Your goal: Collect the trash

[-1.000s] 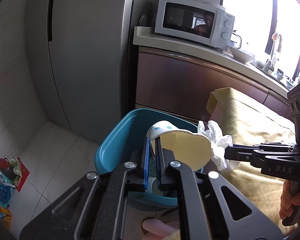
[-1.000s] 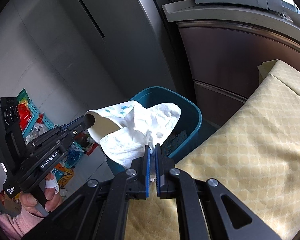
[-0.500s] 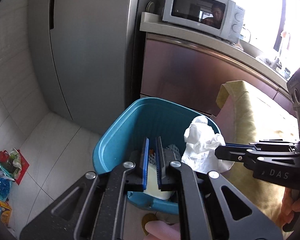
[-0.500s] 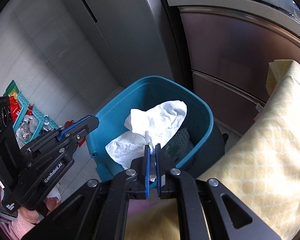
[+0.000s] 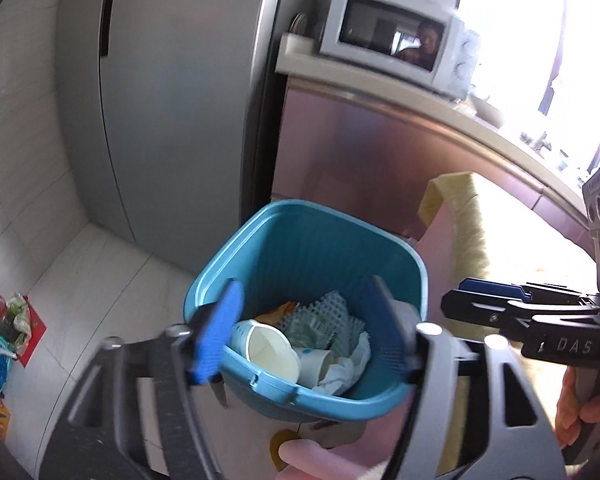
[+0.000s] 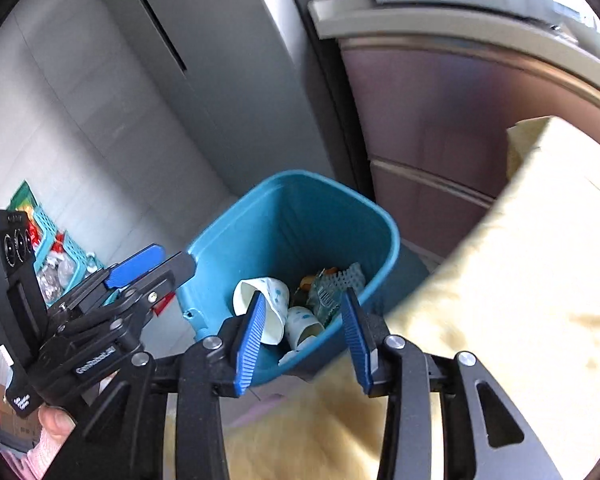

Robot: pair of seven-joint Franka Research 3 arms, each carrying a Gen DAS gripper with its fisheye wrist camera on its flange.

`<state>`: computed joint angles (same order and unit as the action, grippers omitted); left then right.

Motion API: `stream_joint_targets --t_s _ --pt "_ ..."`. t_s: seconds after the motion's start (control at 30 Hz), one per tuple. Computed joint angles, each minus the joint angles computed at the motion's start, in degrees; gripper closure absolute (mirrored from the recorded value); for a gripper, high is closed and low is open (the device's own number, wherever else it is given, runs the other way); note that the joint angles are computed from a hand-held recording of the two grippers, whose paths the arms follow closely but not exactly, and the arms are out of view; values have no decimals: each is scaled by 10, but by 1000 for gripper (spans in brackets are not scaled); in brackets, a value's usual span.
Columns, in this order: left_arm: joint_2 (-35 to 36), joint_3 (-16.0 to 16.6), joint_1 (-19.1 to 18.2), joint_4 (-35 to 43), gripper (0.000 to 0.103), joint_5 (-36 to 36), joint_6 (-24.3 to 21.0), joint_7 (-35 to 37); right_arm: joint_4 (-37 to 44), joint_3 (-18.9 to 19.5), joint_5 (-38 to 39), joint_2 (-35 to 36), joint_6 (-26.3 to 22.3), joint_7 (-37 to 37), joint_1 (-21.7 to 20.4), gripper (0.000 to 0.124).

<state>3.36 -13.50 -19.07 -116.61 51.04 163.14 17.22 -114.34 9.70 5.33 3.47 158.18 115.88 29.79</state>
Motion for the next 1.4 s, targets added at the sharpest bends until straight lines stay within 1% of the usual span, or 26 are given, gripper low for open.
stream_joint_targets --t_s 0.03,0.07,0.1,0.13,0.17,0.23,0.27,0.33,0.4,0.47,0.5,0.6,0.63,0.67,0.73,0.8,0.87,1.0,1.2,1.4 --pt "-9 1 -2 -5 28 19 5 -14 -22 -2 -11 -20 17 11 1 75" --pt "-17 0 -3 -9 23 41 9 -30 -44 -2 -33 -39 31 34 0 71" --pt "-26 -2 -3 -13 15 67 13 -48 -65 0 -60 -60 43 62 -5 64" --pt "-35 -6 -3 -16 12 90 13 -67 -87 5 -92 -83 52 95 -14 60" --pt "-44 -11 -2 -19 7 112 14 -85 -106 15 -127 -104 60 129 -27 58" --pt "-61 -23 0 -25 5 158 23 -121 -144 42 -182 -153 64 184 -62 46" --pt "-67 -29 1 -27 5 165 27 -128 -163 64 -219 -179 66 222 -89 44" --pt "-75 -39 0 -28 5 169 36 -136 -197 117 -285 -237 57 296 -149 33" --pt "-79 -51 -2 -23 5 174 37 -144 -227 158 -320 -296 37 340 -190 27" --pt "-80 -65 -7 -14 5 204 22 -168 -256 195 -336 -359 7 378 -222 27" --pt "-80 -71 -12 -9 5 220 14 -183 -271 205 -336 -388 -5 389 -228 27" --pt "-74 -85 -29 8 5 263 -6 -220 -306 228 -322 -465 -54 419 -236 27" --pt "-70 -88 -36 14 5 278 -18 -230 -318 229 -315 -486 -66 421 -233 27" --pt "-65 -90 -44 20 5 287 -23 -236 -325 240 -313 -510 -87 430 -237 27" --pt "-55 -94 -59 34 5 311 -39 -255 -343 252 -311 -554 -115 437 -236 27" --pt "-40 -93 -75 50 5 322 -47 -258 -356 266 -312 -590 -142 448 -241 27" --pt "-33 -93 -92 59 5 337 -64 -267 -367 277 -309 -625 -174 456 -236 27" --pt "-23 -91 -117 70 5 368 -88 -287 -386 287 -309 -680 -217 461 -223 27" --pt "-18 -89 -140 78 5 392 -118 -299 -402 295 -306 -721 -243 472 -213 27" --pt "-18 -88 -149 79 5 402 -124 -294 -407 299 -300 -738 -264 476 -206 27"
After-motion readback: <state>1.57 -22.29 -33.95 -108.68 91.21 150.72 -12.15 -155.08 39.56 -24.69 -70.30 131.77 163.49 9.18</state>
